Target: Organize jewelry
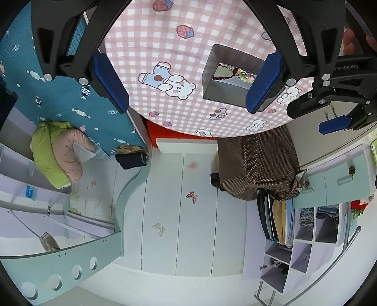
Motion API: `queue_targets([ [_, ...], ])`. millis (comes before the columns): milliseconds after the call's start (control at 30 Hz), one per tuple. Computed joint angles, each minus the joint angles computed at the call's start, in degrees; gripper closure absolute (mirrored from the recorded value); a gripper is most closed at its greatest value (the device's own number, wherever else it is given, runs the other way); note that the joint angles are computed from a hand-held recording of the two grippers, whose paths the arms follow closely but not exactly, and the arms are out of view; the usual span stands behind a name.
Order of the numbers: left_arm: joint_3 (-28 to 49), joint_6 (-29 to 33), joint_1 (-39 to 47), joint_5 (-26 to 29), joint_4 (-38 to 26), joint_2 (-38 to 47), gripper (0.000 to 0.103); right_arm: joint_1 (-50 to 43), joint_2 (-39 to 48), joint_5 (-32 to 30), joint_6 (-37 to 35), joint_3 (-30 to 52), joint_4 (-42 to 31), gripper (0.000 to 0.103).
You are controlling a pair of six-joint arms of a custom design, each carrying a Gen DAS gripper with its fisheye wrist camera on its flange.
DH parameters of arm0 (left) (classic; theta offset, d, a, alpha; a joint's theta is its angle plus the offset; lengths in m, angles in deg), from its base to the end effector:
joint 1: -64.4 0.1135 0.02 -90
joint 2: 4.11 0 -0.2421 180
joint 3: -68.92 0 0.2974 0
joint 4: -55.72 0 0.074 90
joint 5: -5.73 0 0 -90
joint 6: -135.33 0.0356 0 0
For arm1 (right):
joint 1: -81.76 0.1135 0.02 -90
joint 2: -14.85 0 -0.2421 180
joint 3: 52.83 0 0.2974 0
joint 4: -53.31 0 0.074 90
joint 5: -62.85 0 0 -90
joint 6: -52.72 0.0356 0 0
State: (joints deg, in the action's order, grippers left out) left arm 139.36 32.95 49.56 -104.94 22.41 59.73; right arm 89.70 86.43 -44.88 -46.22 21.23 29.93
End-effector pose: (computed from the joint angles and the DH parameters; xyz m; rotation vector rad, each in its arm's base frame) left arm 0.2976 -0.0659 0.3168 -0.1811 1.9972 0.0642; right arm 0.3367 0.0579 0.3176 -0.4850 1.8660 0.2875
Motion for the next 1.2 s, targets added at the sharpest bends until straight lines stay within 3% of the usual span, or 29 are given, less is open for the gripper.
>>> queue_targets([
  [500, -4.7, -1.7, -7.9, -8.9, -3.0, -11.3, 0.006, -2.1, -12.2, -1.8, -0.4, -7.5, -0.6, 0.007],
  [1200, -5.5, -2.9, -12.0, -14.8, -5.0, -14.7, 0.006, -2.9, -15.3, -3.0, 0.0, -9.3, -0.7, 0.007],
])
